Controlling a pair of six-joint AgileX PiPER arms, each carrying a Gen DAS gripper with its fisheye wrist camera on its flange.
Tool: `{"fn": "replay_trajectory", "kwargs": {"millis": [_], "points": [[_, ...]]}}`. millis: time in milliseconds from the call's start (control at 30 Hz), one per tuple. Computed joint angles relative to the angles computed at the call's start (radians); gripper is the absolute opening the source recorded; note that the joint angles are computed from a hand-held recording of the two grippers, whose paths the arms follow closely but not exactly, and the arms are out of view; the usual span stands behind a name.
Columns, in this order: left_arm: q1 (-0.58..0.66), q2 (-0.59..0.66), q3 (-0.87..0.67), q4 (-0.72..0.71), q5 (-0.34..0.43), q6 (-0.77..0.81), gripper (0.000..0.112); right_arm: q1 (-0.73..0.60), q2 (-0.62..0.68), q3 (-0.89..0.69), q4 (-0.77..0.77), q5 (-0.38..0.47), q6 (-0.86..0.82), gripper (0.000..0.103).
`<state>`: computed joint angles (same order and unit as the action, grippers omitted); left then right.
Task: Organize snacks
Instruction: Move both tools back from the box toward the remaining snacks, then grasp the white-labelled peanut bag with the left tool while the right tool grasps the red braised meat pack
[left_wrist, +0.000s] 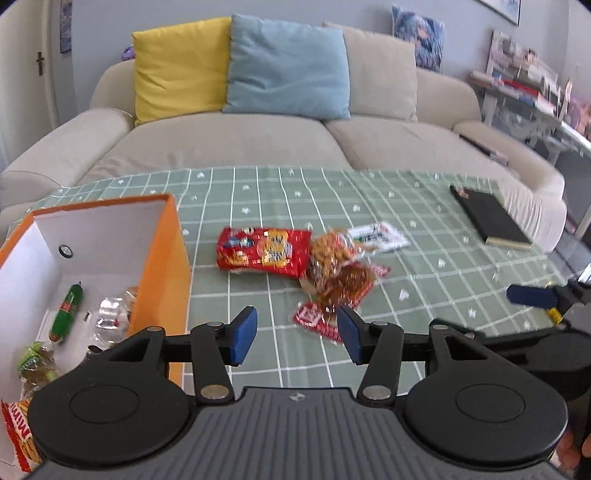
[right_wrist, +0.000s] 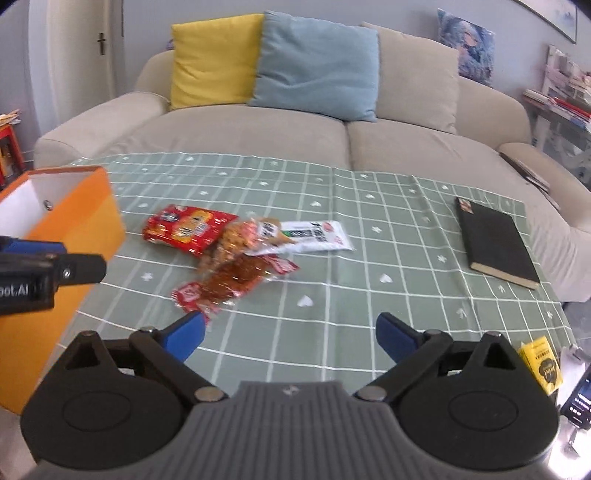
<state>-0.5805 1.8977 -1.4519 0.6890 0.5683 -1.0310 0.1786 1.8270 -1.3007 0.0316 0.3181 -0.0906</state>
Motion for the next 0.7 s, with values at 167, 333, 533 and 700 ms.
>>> {"fn": "replay_trajectory", "kwargs": {"millis": [167,333,533,700], "points": [[0.012,0.045,-0.028,-0.036,0.003,0.026,0.06,-0.011,0.044,-0.011,0.002,-0.022,-0.006,0.097],[0.039,0.085,-0.077,-0.074,-0.007,0.066,0.066,-0.026,0.097,-0.061,0.215,-0.029,-0.204,0.097],[0.074,0.178,-0.234,-0.153,0.044,0.219,0.073,-0.031,0.188,-0.18,0.341,0.0,-0.283,0.097],[0.102,0.25,-0.342,-0.221,0.09,0.324,0.072,-0.046,0.284,-0.308,0.438,0.09,-0.322,0.088]]}}
